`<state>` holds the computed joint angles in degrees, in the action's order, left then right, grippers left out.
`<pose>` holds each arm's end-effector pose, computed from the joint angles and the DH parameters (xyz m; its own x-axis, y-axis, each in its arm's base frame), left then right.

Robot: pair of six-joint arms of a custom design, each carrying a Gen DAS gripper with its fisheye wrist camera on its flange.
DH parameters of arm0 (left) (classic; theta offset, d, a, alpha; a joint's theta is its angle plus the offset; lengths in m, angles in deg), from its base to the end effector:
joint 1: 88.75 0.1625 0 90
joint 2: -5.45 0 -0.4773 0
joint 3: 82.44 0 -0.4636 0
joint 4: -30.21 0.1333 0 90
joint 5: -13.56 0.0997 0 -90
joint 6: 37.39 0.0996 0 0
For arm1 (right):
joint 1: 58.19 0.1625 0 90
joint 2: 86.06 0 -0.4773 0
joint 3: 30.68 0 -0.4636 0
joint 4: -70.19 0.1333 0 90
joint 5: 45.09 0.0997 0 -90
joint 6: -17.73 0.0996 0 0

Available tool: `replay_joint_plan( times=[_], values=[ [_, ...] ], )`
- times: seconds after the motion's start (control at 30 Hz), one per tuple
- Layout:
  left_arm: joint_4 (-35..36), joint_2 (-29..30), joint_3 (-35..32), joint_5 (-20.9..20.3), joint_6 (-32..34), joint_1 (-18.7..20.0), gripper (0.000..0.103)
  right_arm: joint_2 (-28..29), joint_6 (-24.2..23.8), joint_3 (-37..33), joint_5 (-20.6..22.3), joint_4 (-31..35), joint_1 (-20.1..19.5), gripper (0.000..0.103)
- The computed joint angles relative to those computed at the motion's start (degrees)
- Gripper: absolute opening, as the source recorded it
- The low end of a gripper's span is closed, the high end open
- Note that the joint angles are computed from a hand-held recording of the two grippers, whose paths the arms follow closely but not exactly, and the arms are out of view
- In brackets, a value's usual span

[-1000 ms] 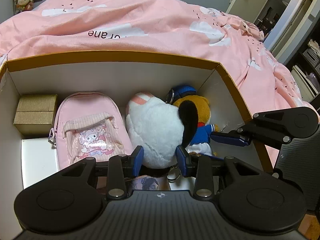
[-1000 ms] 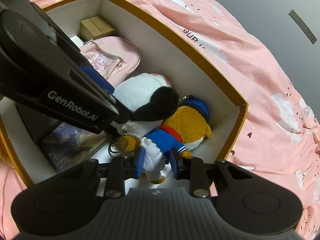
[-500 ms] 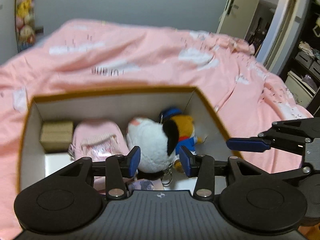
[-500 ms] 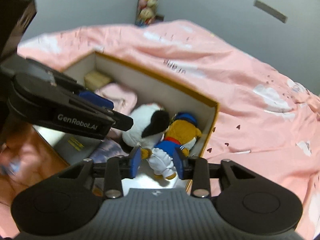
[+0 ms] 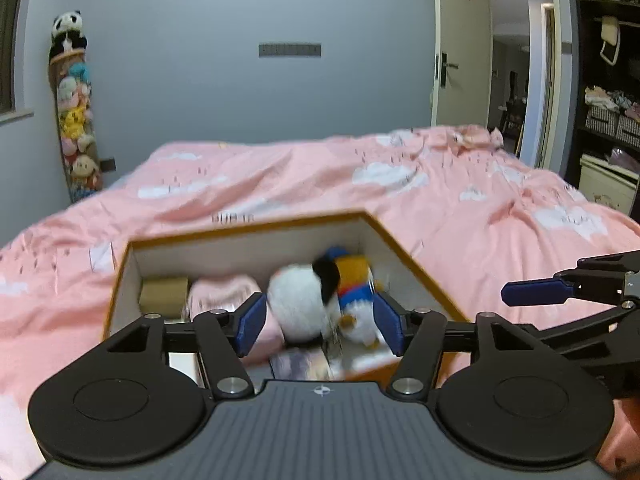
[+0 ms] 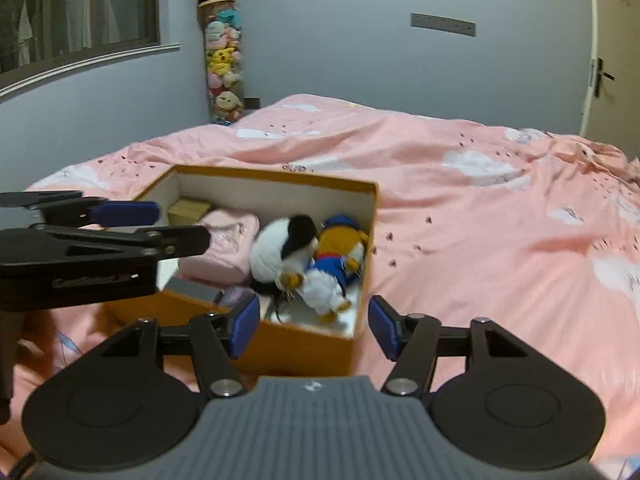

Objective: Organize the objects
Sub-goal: 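Withdraw both tools and reach toward the orange ball and yellow tape measure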

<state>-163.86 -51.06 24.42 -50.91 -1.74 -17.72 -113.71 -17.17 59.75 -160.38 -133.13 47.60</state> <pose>-0.0579 -0.7104 0.2308 -0.6731 0.2975 -0.6771 0.7195 0.4753 -0.5064 0.2962 -0.7141 -0.0085 -0.6882 -0.2914 0.6644 -0.6910 0.5424 -0.4779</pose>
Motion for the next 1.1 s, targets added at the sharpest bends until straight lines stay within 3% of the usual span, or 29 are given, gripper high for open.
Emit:
replay_joint_plan(
  times=[0.17, 0.3, 0.57, 0.6, 0.83, 1.1],
  values=[
    [10.24, -1.52, 0.75, -0.04, -4.91, 1.14, 0.069, -0.06, 4.53, 2.06, -1.29, 1.75, -0.92, 0.062],
    [14.48, -1.13, 0.62, 0.91, -5.35, 1.98, 0.069, 1.07, 5.95, 1.73, -5.13, 4.27, -1.17, 0.062],
    [23.43, -1.12, -0.93, 2.05, -11.66, 3.92, 0.063, 1.45, 10.22, 1.02, -4.84, 11.22, -2.92, 0.060],
    [23.72, -1.08, -1.04, 2.39, -12.39, 4.05, 0.063, 1.50, 10.79, 0.89, -4.88, 12.12, -3.10, 0.055],
    [25.07, -1.37, -1.34, 2.21, -14.20, 4.37, 0.063, 1.31, 12.46, 0.35, -2.24, 17.44, -4.01, 0.054],
    [25.12, -1.44, -1.50, 1.54, -14.05, 4.41, 0.060, 1.62, 11.73, 0.33, -2.66, 17.04, -3.80, 0.051]
  ],
)
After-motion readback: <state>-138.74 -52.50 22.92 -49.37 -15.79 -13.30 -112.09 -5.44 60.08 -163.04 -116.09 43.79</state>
